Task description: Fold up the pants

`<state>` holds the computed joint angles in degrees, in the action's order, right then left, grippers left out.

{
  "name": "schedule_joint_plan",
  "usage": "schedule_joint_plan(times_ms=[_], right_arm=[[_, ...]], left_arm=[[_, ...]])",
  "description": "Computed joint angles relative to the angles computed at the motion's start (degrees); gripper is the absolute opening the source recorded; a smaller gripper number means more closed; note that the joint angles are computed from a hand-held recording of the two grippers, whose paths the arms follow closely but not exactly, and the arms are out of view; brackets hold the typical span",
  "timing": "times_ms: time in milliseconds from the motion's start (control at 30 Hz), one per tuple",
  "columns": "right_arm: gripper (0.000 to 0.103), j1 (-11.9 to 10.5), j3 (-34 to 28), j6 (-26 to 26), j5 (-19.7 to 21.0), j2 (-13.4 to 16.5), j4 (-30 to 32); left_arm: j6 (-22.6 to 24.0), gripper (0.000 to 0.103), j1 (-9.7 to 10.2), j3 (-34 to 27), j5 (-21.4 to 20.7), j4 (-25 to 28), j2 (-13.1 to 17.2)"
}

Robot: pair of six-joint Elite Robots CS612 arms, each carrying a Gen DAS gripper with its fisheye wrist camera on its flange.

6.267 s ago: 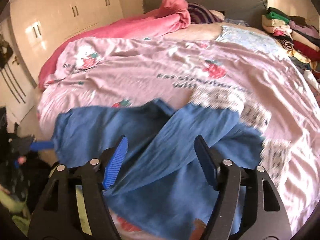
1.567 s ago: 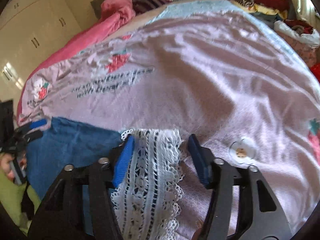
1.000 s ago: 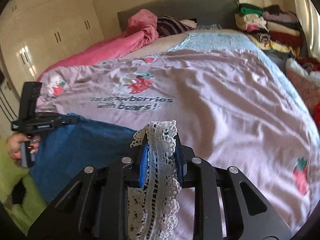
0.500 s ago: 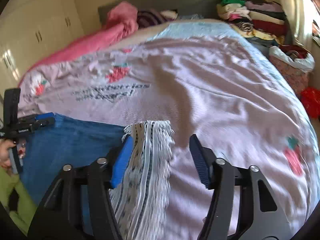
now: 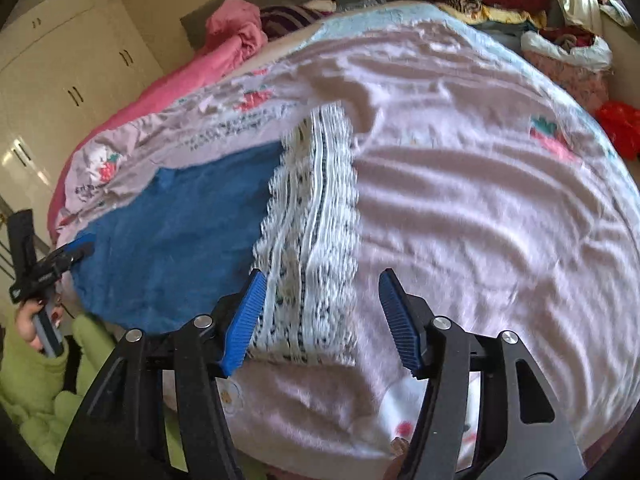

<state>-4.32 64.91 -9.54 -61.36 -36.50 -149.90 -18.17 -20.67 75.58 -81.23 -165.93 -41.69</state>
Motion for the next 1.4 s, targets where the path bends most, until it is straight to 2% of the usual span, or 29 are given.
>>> schedule_joint_plan(times_ms=[33,67,100,167,233,300,400,533,600,667,700,767,867,1000,1067,1100,1267,1400], right_arm=[[0.045,0.1,-0.1,-0.9,0.0,0.1,1.5],[0.029,0.2,0.1,-2.1,-0.3,0.1,2.4],[0.025,0.5,0.2,-3.3,-1.1,0.1,2.9],[0.013,0.3,0.7,-3.2,-0.1,-0.1,2.7],[0.01,0.2,2.0,-3.4,-0.1,-1.1,1.3],[0.01,0.5,3.4,-5.5,-2.5,-2.2,-0.5],[0.014,0.9,2.8,-4.9,-5.9,-1.5,1.4],[0.015,1.0,2.9,-4.3,-6.8,-1.2,0.4],[0.02,1.0,3.0,-4.6,-7.5,-1.7,0.6],[0.031,1.1,3.6,-4.7,-9.0,-2.3,-0.1],[0.032,1.2,4.2,-4.9,-10.1,-2.8,-0.9],[0.036,1.1,5.3,-5.2,-10.1,-3.6,-3.4],[0.045,1.1,6.5,-4.2,-11.1,-4.4,-7.9],[0.052,1.3,6.8,-4.2,-9.5,-4.6,-12.2],[0.052,1.7,6.3,-4.8,-8.7,-4.4,-13.3],[0.053,2.0,6.1,-4.9,-8.4,-4.2,-13.7],[0.064,3.4,4.6,-8.0,-4.8,-3.2,-13.9],[0.064,5.1,3.2,-11.7,-5.7,-2.2,-12.6]], left_arm=[[-1.2,0.077,0.01,0.2,1.4,2.0,-0.1],[-2.2,0.077,0.06,0.5,1.8,2.8,-0.2],[-3.2,0.077,0.28,0.8,1.4,2.8,-0.1],[-4.5,0.077,0.5,1.1,1.3,2.1,0.2],[-5.1,0.077,0.66,1.4,1.6,1.2,0.4],[-5.1,0.077,0.77,1.3,1.8,1.2,0.4],[-5.4,0.077,0.88,1.3,1.5,0.9,0.5],[-5.5,0.077,0.96,1.4,1.3,0.2,0.7],[-5.6,0.077,0.93,1.6,1.3,-0.3,0.7],[-5.7,0.078,0.91,1.7,1.2,0.1,0.5],[-5.9,0.081,0.86,1.8,1.0,0.4,0.2],[-6.4,0.086,0.74,2.4,0.9,-0.2,-0.4],[-6.7,0.087,0.58,3.4,1.5,-1.6,-1.2],[-6.1,0.087,0.02,4.3,4.3,-3.1,-2.4],[-6.0,0.096,-0.18,4.5,5.1,-3.6,-2.7],[-6.0,0.096,-0.22,4.6,5.2,-3.8,-2.8],[-4.4,0.098,-0.43,3.1,3.6,-3.9,-2.5],[-2.7,0.098,-0.56,0.3,2.1,-1.5,-1.1]])
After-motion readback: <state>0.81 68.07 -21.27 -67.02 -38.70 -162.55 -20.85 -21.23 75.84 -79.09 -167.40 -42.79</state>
